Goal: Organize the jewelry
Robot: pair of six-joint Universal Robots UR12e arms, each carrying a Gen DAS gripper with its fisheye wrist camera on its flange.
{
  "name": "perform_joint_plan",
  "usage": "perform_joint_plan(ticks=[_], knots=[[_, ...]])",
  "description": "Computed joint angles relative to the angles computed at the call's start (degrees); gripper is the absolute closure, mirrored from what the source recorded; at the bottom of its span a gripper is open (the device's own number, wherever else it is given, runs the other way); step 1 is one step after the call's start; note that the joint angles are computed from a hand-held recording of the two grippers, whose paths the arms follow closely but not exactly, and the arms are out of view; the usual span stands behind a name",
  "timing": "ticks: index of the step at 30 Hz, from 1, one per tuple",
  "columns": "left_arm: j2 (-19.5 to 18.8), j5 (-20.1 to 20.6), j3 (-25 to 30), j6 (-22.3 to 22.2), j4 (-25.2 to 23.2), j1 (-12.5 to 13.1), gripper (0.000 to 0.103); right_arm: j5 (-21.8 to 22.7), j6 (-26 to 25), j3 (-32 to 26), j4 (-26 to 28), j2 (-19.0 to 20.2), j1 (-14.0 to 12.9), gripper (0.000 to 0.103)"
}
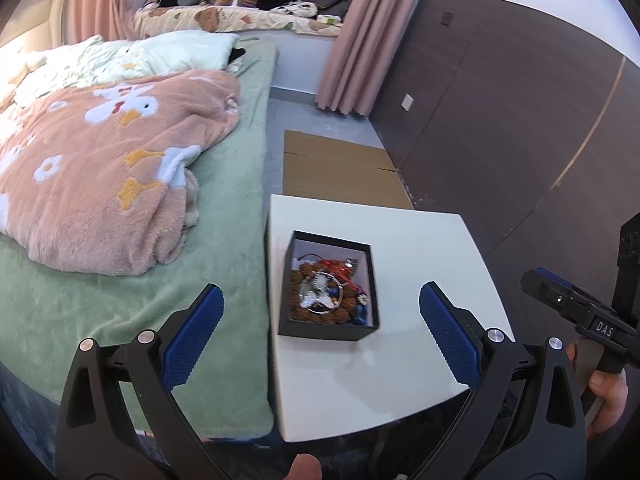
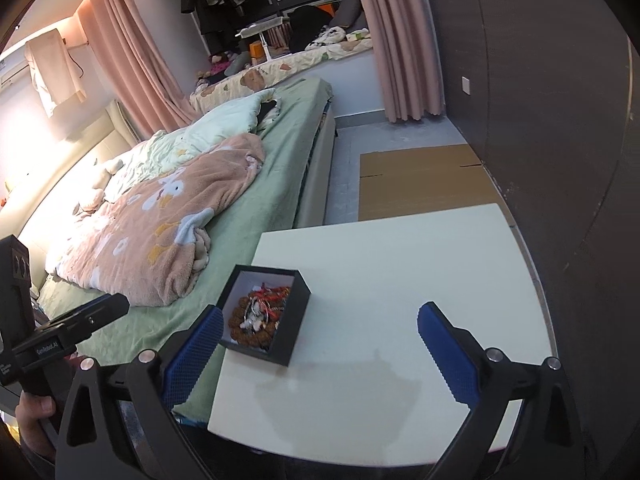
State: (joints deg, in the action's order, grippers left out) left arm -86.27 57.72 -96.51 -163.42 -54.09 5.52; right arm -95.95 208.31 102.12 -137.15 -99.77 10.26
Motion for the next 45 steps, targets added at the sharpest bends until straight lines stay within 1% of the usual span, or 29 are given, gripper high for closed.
perform_joint_plan(ticks=[6, 11, 18, 27, 34, 39, 45], knots=[[2.4, -0.9, -1.1, 2.9, -1.3, -0.3, 0.005, -1.5, 1.3, 1.9, 0.5, -3.0, 0.6, 0.008], [4.6, -1.5, -2.2, 4.2, -2.0, -0.3, 0.005, -3.4, 2.2, 3.0, 0.8, -5.2, 1.5, 0.008], [7.9, -2.3, -3.8, 7.0, -2.8, 0.2, 0.005, -6.4, 3.3, 4.1, 1.7, -7.9, 3.6, 0.008], [11.9, -4.1, -5.8, 10.4, -3.6, 1.8, 0.005, -10.8, 5.1, 4.6, 3.3, -10.1, 6.8, 0.008], [14.2, -5.4, -7.3, 11.9, -3.8, 3.2, 0.005, -14.1, 7.1, 5.4, 4.4, -11.7, 9.3, 0.008], [15.3, -5.3, -8.3, 12.3, -3.4, 3.7, 0.005, -15.8, 8.1, 6.2, 4.1, -12.6, 10.9, 0.008], [16.5, -5.6, -9.6, 12.1, -2.7, 4.8, 0.005, -16.7, 8.7, 6.7, 3.9, -13.0, 11.7, 0.008]])
